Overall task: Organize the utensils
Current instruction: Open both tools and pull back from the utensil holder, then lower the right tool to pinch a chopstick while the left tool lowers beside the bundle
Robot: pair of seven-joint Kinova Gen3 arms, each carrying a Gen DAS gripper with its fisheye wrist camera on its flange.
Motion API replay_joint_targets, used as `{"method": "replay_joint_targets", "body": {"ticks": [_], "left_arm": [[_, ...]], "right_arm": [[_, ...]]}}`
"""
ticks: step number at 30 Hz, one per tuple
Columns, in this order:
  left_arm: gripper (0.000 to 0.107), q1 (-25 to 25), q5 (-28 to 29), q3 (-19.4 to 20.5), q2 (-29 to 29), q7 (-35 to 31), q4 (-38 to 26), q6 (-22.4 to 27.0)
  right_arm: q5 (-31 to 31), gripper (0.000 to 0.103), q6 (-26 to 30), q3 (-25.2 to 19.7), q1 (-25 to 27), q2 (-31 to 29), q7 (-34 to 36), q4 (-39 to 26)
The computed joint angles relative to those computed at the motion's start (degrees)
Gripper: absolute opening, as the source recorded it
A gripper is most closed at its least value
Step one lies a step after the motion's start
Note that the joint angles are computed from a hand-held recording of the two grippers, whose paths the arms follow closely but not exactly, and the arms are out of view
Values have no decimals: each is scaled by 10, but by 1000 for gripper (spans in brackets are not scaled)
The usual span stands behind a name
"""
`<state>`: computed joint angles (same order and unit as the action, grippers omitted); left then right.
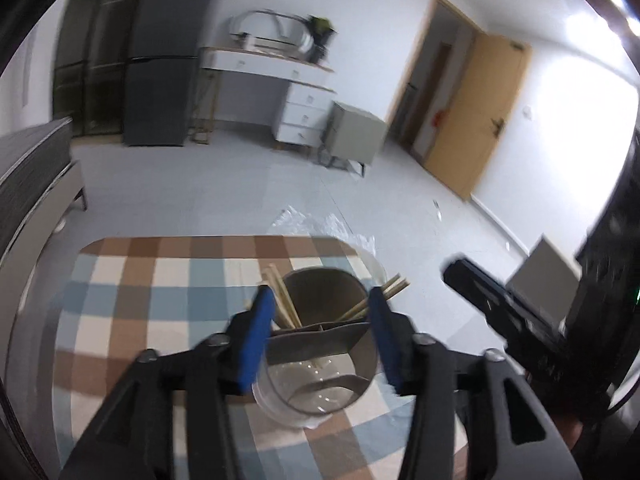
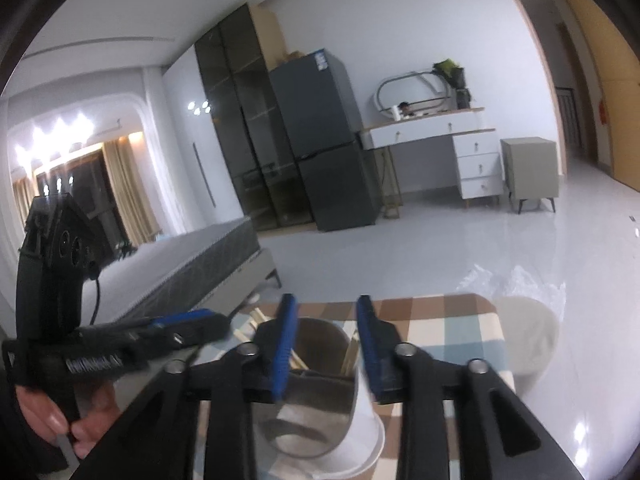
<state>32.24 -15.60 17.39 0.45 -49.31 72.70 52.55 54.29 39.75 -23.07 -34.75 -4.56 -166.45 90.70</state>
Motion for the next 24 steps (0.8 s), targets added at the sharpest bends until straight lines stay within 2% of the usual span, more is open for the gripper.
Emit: {"method": "replay_joint_targets", "body": {"ticks": [2,3,4,6,8,10,12,14,17,20,21,24], "left_arm": [[61,-14,-46,36,-14,47,-6,29],[63,-27,-70,62,-18,70,-12,51],[65,-39,-93,89,-25,93,-19,74],[68,-62,-139,142,-34,128,-32,120],[79,-85,-186,195,-37,165,-45,167],[83,-104,-233,248,-43,195,-57,214],[85,-92,-279,277,-45,208,-69,260],[93,-44,-321,266,-39,221,-76,295],[99,36,-355,226,-48,244,-67,325],[100,107,-381,180,-57,263,-42,341],[101,114,-380,174,-60,268,-32,343],[101,95,-359,179,-81,282,3,330]], "right_arm": [[33,49,22,-22,-4,-16,-46,14],[49,61,42,-37,-6,-22,-64,18],[58,66,62,-49,-10,-24,-72,16],[65,67,98,-67,-21,-24,-65,4],[77,68,123,-80,-32,-26,-68,-5],[99,75,153,-99,-43,-28,-87,-15],[123,80,175,-116,-55,-28,-104,-19],[139,86,192,-125,-70,-24,-110,-24],[164,88,219,-139,-103,-10,-113,-33],[192,98,252,-149,-139,10,-127,-42],[200,98,263,-151,-151,16,-134,-44],[213,100,284,-146,-183,30,-149,-44]]}}
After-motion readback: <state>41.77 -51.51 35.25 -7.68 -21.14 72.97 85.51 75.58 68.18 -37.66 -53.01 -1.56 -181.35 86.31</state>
